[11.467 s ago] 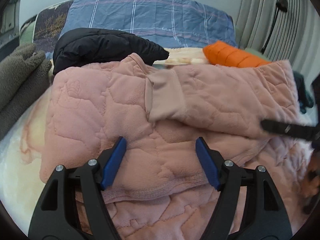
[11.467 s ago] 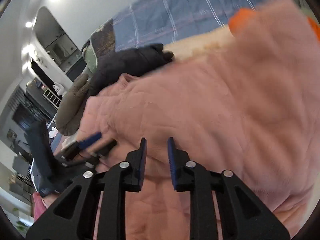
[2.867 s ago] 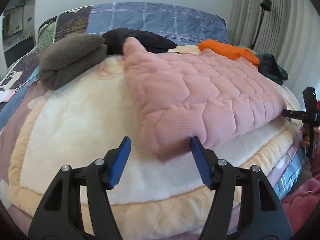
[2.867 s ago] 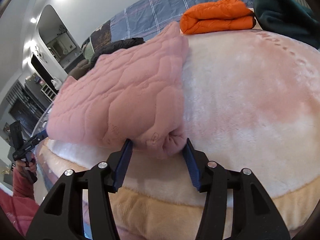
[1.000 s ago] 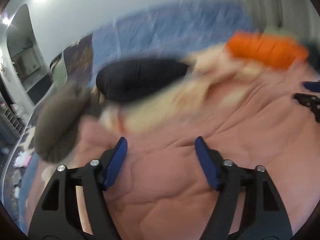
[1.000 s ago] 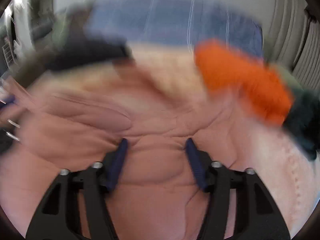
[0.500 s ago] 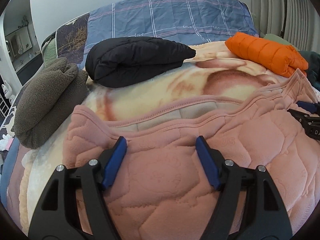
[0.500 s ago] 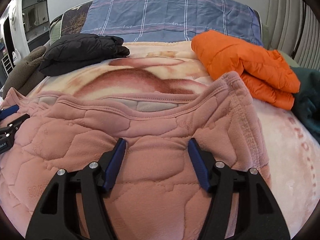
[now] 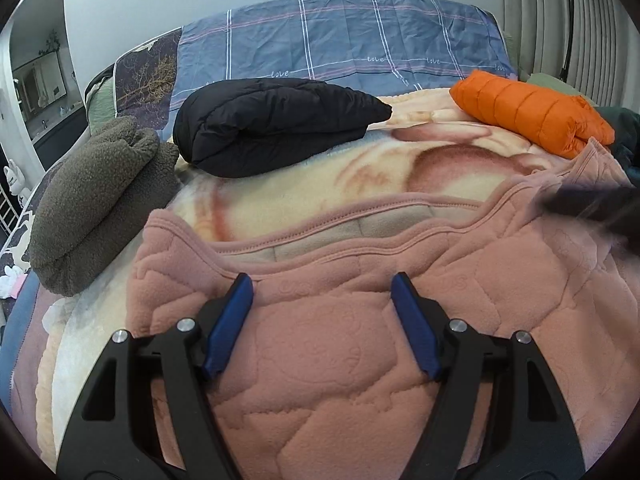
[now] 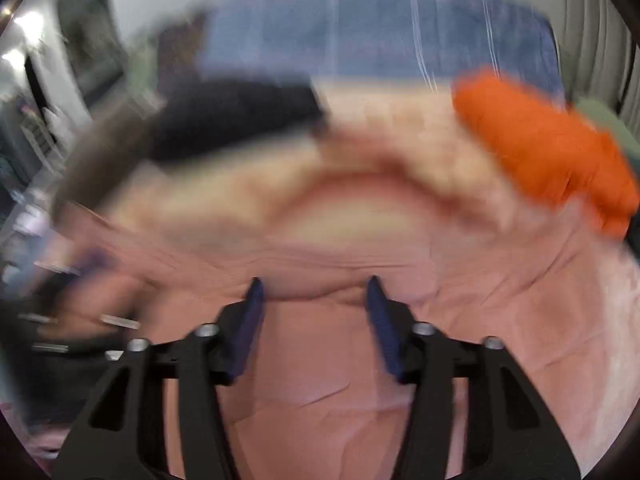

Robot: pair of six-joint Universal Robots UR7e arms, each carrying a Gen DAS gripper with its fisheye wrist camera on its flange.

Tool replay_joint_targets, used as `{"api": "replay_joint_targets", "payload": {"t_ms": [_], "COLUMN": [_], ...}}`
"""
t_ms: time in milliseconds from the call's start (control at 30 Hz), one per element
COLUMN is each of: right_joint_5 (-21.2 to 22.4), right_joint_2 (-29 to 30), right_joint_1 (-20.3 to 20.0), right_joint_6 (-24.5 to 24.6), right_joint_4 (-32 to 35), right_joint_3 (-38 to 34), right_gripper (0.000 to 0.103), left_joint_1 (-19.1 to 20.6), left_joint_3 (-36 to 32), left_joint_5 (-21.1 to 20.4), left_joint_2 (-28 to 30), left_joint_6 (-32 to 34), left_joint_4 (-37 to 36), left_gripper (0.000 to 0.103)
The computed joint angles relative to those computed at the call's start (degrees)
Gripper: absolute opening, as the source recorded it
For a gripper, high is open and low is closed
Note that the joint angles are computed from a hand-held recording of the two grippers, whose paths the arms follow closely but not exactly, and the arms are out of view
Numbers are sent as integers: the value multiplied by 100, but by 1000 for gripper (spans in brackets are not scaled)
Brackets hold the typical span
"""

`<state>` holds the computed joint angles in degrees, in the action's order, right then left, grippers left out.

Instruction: Fold large clothes

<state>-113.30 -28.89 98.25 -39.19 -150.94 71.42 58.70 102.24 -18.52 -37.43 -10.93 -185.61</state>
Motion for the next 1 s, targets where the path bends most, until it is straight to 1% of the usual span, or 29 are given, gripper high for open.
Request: {"api": "replay_joint_targets", "payload": {"t_ms": [33, 67, 133, 167, 267, 367, 400, 467, 533, 567, 600, 667, 700, 733, 767, 800, 867, 933, 1000], "right_joint_5": [6, 113, -74, -88, -36, 23, 79, 231, 525, 743, 865, 766, 633, 566, 646, 630, 471, 462, 518], "right_joint_2": [164, 163, 230, 246, 241, 158, 81, -222, -714, -1023, -1250, -1494, -1435, -1308, -1188, -1150, -1153, -1163, -1431], "right_joint_1": [-96, -114, -40, -37, -45, -46, -45, -41, -57, -82, -97, -119, -159, -247, -333, -317, -222, -198, -169], "right_joint_6": [107, 76, -84, -114, -59, -245, -263, -106, 129, 106, -5, -332, -356, -478, -817, -950, -738, -814, -791], "right_joint_4": [44, -73, -356, -398, -286, -637, -699, -843, -913, -871, -892, -971, -916, -1100, -1524, -1807, -1899, -1907, -1991], "right_joint_3": [-142, -111, -71, -73, -125, 99, 187, 514, 1056, 1388, 1664, 2085, 2127, 2163, 2259, 2339, 2361, 2357, 2600], "right_gripper": [49, 48, 48, 48, 49, 49, 48, 48, 48, 48, 48, 48, 47, 48, 48, 48, 49, 48, 47], "left_joint_1": [8, 17, 24, 29, 43, 55, 54, 50, 52, 52, 54, 50, 50, 51, 54, 57, 51, 61, 57], "left_joint_3": [14, 17, 10, 11, 26, 77, 89, 114, 125, 131, 130, 115, 112, 115, 114, 103, 111, 150, 172], "left_joint_5": [-62, -101, -96, -120, -194, -282, -305, -334, -349, -362, -364, -348, -349, -362, -369, -356, -345, -412, -433], "left_joint_2": [-13, -19, -14, -19, -29, -52, -56, -54, -55, -57, -55, -45, -44, -49, -49, -43, -41, -59, -58], "left_joint_6": [15, -2, -25, -33, -44, 0, 3, 55, 70, 72, 76, 73, 74, 89, 99, 86, 104, 126, 172], "left_joint_4": [-57, -69, -44, -46, -100, -240, -277, -380, -438, -459, -464, -441, -435, -449, -462, -443, -472, -580, -663], "left_gripper": [73, 73, 73, 73, 74, 74, 74, 74, 74, 74, 74, 74, 74, 74, 74, 74, 74, 74, 74]}}
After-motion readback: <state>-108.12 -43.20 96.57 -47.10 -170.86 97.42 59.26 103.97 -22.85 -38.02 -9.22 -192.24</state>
